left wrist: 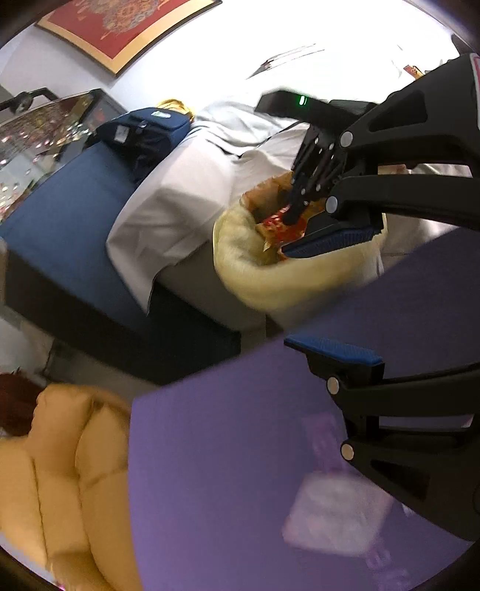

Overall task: Collect trash
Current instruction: 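Open the left tool to drop the cup into the bin while the right tool lowers the packet, then open the right tool to release the packet into the bin, then move both tools back over the table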

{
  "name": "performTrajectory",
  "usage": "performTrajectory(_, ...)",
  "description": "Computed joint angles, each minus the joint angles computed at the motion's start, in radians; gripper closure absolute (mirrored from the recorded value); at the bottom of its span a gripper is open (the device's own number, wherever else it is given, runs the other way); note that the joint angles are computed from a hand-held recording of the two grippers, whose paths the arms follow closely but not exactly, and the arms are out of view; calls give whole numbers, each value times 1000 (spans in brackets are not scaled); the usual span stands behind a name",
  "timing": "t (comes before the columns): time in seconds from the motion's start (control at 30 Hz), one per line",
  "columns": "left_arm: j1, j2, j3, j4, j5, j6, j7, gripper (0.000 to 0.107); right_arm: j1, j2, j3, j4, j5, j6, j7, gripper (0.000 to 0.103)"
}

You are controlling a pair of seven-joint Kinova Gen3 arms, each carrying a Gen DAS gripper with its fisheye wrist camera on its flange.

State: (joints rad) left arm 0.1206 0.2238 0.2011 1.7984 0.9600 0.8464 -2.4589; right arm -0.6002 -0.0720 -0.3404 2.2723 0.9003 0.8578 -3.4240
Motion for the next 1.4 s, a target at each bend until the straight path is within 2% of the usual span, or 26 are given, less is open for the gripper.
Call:
performTrajectory(0.07,-22,-32,-14,36,10,-18,-49,64,31,5,-13,6,-18,-21,2,90)
performTrajectory(0.17,-45,-81,-36,94,39,-59,-144,62,13,-22,12,12,-48,-31,-13,89)
performTrajectory(0.23,-70,-100,-59,127,69,-53,-221,61,22,-36,9,-1,-96,-22,17,88)
performTrajectory(0.33,-102,-110,-93,167,106,-41,-305,60,26,-48,-21,-25,-128,30,28,78)
performTrajectory(0.43,-121,-112,-117,192,104,-49,-328,60,9,-48,-65,-51,-113,120,-20,74)
performTrajectory(0.53,-137,-114,-134,209,73,-70,-318,60,-5,-78,-85,-61,-94,171,-59,68)
performTrajectory(0.6,-155,-122,-144,227,76,-77,-329,60,-11,-98,-97,-73,-79,178,-67,60)
performTrajectory(0.67,-172,-133,-155,244,84,-80,-335,60,-11,-122,-104,-71,-58,138,-69,53)
performTrajectory(0.7,-179,-140,-161,251,86,-82,-333,59,-10,-121,-119,-77,-40,132,-76,53)
performTrajectory(0.77,-197,-151,-175,264,91,-74,-343,59,-15,-96,-139,-105,-25,144,-64,53)
performTrajectory(0.93,-222,-177,-199,285,86,-62,-365,58,-63,-14,-120,-175,7,90,-3,53)
performTrajectory(1.03,-233,-190,-212,299,84,-54,-384,58,-124,60,-121,-221,57,125,-10,53)
performTrajectory(1.2,-256,-183,-230,319,106,-41,-415,57,-202,135,-77,-266,99,110,0,53)
performTrajectory(1.4,-284,-162,-235,318,120,8,-434,57,-255,170,-8,-266,100,48,-24,53)
